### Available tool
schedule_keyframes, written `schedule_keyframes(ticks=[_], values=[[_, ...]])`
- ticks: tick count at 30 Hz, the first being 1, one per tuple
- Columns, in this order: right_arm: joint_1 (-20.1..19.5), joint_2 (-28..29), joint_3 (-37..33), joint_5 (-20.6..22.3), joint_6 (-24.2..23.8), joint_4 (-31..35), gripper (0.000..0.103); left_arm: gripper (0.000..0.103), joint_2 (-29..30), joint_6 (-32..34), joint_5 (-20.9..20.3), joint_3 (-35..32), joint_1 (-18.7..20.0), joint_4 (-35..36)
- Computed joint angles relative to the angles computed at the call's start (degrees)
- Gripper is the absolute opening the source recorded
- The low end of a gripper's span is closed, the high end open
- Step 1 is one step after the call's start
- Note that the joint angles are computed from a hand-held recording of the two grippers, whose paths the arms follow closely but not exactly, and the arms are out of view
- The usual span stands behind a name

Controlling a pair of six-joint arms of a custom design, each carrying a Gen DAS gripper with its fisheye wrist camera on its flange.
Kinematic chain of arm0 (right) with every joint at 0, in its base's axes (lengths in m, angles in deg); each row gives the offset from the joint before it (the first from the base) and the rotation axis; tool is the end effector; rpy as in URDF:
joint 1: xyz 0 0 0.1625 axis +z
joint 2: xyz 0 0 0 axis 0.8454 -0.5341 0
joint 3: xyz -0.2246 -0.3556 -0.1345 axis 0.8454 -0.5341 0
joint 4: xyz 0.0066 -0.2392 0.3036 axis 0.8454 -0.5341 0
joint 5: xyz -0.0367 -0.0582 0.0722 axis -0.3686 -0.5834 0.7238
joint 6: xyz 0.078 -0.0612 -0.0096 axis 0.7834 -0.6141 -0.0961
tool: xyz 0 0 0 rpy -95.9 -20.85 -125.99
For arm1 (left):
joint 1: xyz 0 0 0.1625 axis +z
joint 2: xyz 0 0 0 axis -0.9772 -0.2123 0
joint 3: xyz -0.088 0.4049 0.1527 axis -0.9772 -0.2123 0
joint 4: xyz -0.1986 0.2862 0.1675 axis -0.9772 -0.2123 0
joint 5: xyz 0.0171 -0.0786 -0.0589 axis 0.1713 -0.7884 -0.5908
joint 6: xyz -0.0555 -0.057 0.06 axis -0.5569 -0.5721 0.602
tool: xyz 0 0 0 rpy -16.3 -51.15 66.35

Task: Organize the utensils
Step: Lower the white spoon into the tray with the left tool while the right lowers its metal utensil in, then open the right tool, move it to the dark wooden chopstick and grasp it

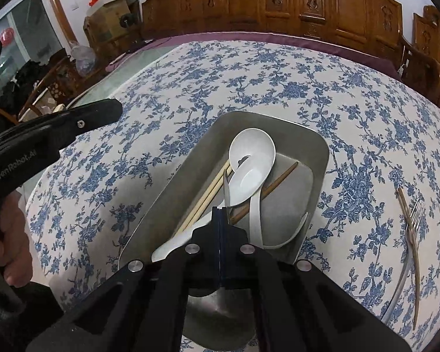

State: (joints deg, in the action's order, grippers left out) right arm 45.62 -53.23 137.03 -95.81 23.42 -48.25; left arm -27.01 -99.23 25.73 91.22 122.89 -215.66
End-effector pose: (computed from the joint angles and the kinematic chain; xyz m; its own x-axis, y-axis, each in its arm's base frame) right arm 0.2909 -0.7521 0.1779 -0.5739 -0.7620 0.3002 -0.7965 0.6045 0.0117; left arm -0.3301 -0.6513 0.2453 -0.7173 -0.2973 -0.6302 0.3205 0.6624 -0.6772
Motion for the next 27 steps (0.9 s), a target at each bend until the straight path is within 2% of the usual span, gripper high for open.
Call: schedule_keyframes(ticks=[20, 22, 24, 27], values=[[-3.42, -7.9, 2.86, 3.2, -5.44, -1.96, 0.001, 0.007, 4.26, 5.62, -1.74, -2.72, -1.84, -3.63], [-4.0, -8.49, 2.97, 3.14, -6.22, -2.29, 0.001, 0.013, 5.06, 6.28, -1.88, -3.29, -2.13, -4.0], [-4.75, -9.06, 3.17, 2.46, -7.98, -3.47, 0.001, 0.034, 5.82, 7.44, -1.76, -3.73, -2.37, -5.05], [-6.04, -9.25, 2.41, 0.74, -9.84, -4.12, 0.004, 0.042, 6.81, 8.15, -1.91, -4.6, -2.72, -5.36]])
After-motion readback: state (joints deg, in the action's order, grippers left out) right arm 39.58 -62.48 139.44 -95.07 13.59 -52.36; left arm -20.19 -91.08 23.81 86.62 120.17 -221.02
